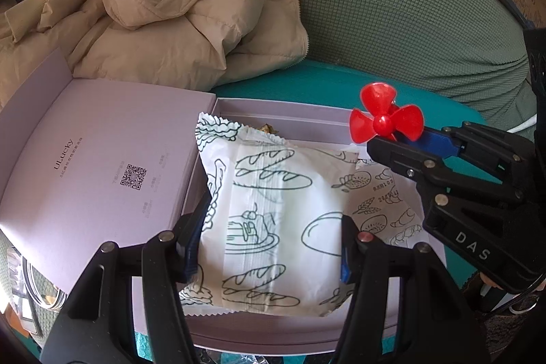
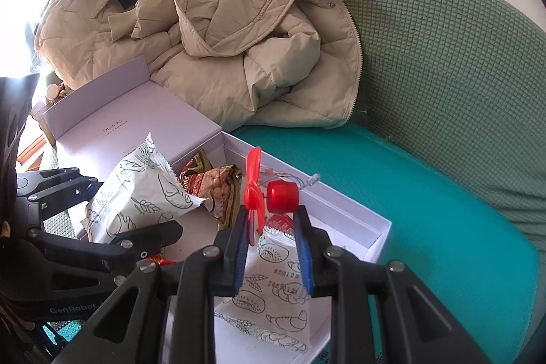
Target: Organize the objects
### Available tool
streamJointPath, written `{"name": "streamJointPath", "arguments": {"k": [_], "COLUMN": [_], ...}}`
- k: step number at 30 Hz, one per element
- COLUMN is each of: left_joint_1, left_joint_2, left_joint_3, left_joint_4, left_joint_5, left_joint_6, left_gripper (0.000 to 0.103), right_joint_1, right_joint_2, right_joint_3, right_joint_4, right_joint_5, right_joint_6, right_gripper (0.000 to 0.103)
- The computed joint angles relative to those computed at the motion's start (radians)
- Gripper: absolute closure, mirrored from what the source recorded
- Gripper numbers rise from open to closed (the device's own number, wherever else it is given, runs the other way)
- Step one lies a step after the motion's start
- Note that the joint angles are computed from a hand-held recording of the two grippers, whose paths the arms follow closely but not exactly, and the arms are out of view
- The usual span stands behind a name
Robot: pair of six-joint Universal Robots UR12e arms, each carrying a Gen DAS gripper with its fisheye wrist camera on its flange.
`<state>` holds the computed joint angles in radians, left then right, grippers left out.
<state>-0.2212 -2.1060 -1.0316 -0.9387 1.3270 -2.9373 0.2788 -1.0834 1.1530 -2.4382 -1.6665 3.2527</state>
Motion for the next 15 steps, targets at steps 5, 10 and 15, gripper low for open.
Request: {"name": "streamJointPath", "arguments": {"k": [5,10,15], "left_joint_1": [-0.006,-0.015,-0.021], "left_joint_2": [-0.01,-0.019,-0.027], "left_joint_3": [0.01,0.016,0.023], "left_joint_4": [0.001,-0.011,-0.017], "left_joint_5": [0.025,0.045,0.057], "left_joint_6": [-0.002,0.006,0.014], "left_gripper": [0.046,0.046,0.046], "right_joint_1": [-0.01,-0.018,-0.02], "right_joint_2": [-0.003,-0.001,0.001], "right_joint_3": [0.017,0.025,0.027], "right_joint_4": [-0.006,0.005,0.027], "right_joint_5": [0.037,0.064,0.054], "right_joint_6": [0.02,0.019,0.023], "right_gripper": [0.078,0.078,0.078]}}
